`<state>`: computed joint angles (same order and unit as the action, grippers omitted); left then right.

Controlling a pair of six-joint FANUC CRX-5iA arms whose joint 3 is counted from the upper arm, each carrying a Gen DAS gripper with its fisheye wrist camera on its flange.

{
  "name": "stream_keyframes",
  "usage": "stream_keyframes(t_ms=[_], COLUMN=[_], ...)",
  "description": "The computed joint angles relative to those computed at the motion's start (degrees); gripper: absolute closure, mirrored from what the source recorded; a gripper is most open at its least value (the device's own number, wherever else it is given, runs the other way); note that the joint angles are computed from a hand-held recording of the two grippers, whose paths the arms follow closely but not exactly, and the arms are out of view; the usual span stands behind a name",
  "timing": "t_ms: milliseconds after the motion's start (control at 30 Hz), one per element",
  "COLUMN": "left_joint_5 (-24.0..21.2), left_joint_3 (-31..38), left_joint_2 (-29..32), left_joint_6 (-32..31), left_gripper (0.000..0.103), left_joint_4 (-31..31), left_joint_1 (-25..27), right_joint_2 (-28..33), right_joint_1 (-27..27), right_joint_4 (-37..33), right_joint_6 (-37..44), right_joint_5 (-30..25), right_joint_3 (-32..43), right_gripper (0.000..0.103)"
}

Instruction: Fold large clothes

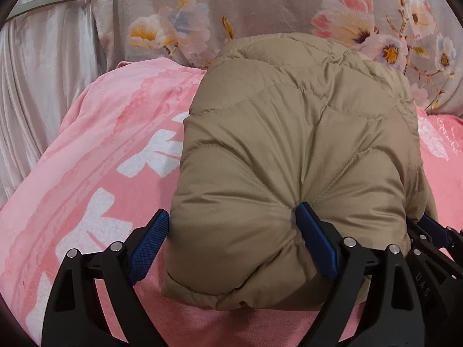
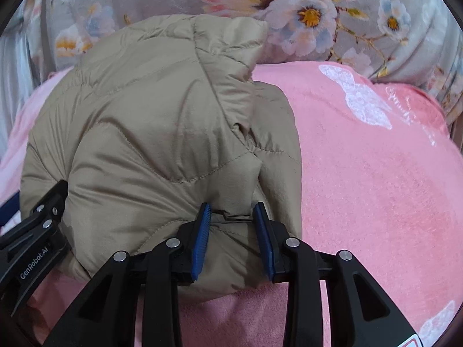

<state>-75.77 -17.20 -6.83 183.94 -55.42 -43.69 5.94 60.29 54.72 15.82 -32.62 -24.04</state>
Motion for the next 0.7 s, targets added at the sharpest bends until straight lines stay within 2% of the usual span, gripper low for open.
stream_keyframes(t_ms=[67,100,133,200,267,333,367,433,533,700], left_joint_5=[0.1,0.2,-0.2,-2.7,-5.6,-7.1,-7.8,-9.5,-13.2,-14.3], left_joint_3=[-1.0,-1.5,-2.1,-2.1,-1.4,-0.9,-0.6,0.2,1.2,2.4], left_joint_2=[-1.2,-1.9,-2.6,-2.4,-1.4,-0.6,-0.1,0.9,2.5,4.0], left_joint_6=[2.1,3.1,4.6,7.1,8.5,9.4,9.7,11.0,14.6,16.7], left_gripper=[0.011,0.011,0.011,0.008,0.007,0.006,0.006,0.006,0.006,0.006], left_joint_4=[-0.2,-0.1,0.0,-0.1,0.0,0.6,1.1,1.7,1.5,2.8], left_joint_1=[-0.7,-1.1,-2.3,-5.4,-8.9,-11.3,-12.2,-14.3,-18.1,-21.1], right_joint_2=[-1.6,-2.4,-3.8,-6.8,-9.5,-11.9,-12.9,-14.2,-16.9,-21.5], right_joint_1=[-0.8,-0.8,-0.4,0.5,1.4,2.9,4.1,5.9,7.8,8.8], right_joint_4=[-1.8,-1.9,0.5,6.9,8.9,3.6,-0.5,-3.7,-3.5,-1.1], right_joint_6=[-0.3,-0.6,-3.1,-9.0,-10.1,-5.7,-2.8,-1.4,-3.7,-8.0], right_joint_5=[2.5,2.7,1.7,0.0,0.4,1.3,0.6,-1.8,-4.3,-4.7], right_joint_3=[-1.1,-1.8,-3.4,-7.5,-10.8,-12.0,-12.0,-12.5,-15.0,-19.3], right_gripper=[0.065,0.055,0.04,0.019,0.018,0.016,0.016,0.016,0.016,0.016])
